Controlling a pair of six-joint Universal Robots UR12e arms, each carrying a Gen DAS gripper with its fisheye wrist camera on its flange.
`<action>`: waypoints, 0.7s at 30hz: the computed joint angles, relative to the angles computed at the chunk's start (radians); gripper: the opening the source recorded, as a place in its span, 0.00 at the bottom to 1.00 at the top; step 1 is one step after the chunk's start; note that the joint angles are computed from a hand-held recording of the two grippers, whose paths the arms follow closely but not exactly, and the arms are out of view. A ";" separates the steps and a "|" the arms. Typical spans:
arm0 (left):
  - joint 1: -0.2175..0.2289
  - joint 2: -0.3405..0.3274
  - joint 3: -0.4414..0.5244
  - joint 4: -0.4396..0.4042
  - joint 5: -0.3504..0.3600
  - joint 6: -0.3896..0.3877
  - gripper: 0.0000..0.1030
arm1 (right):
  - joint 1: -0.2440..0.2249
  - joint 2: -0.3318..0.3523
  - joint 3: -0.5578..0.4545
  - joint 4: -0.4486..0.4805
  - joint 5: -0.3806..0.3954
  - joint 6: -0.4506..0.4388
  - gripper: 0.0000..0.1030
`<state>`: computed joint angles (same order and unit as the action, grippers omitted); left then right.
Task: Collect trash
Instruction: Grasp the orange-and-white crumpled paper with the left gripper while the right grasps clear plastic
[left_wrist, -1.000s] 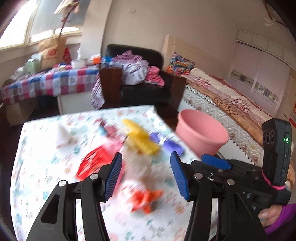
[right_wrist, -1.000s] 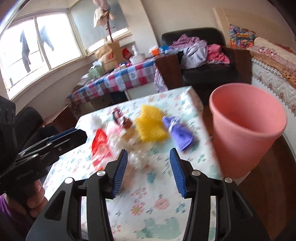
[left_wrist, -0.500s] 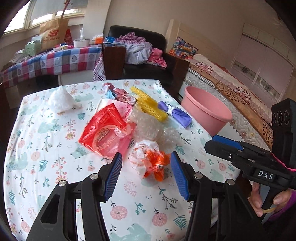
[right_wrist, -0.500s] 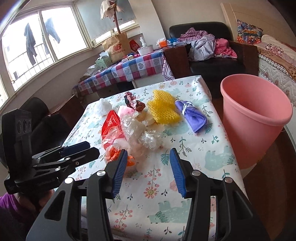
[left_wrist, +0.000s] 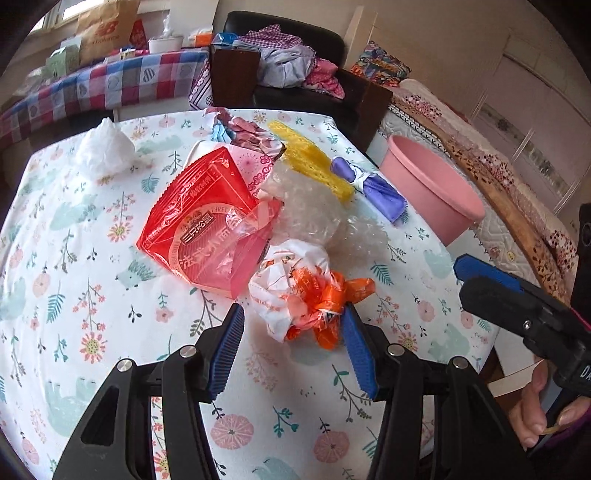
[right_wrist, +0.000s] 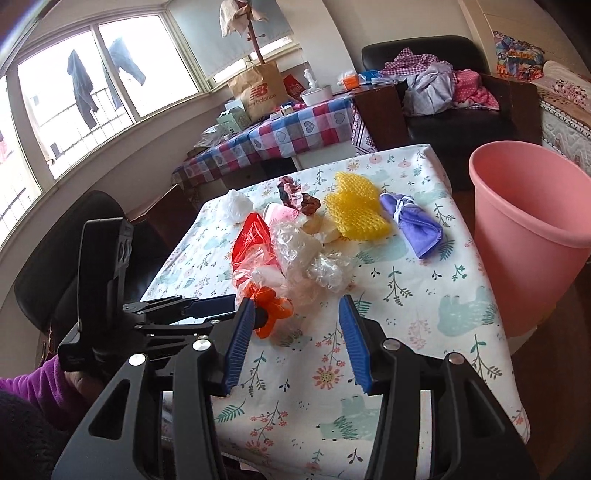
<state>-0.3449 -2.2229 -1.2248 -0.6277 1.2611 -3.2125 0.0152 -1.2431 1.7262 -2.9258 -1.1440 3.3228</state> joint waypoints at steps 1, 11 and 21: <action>0.003 0.000 -0.003 0.010 -0.010 -0.009 0.51 | 0.000 0.000 -0.001 0.008 0.001 -0.002 0.47; 0.015 0.010 -0.034 0.088 -0.029 -0.029 0.43 | 0.006 0.017 -0.044 0.122 0.001 -0.049 0.47; 0.029 0.070 -0.117 0.176 0.032 -0.026 0.43 | 0.021 0.075 -0.148 0.230 -0.096 -0.185 0.47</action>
<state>-0.3156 -2.1530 -1.3419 -0.4520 1.2934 -3.2381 0.0361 -1.1677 1.5781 -2.6962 -1.2404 3.1378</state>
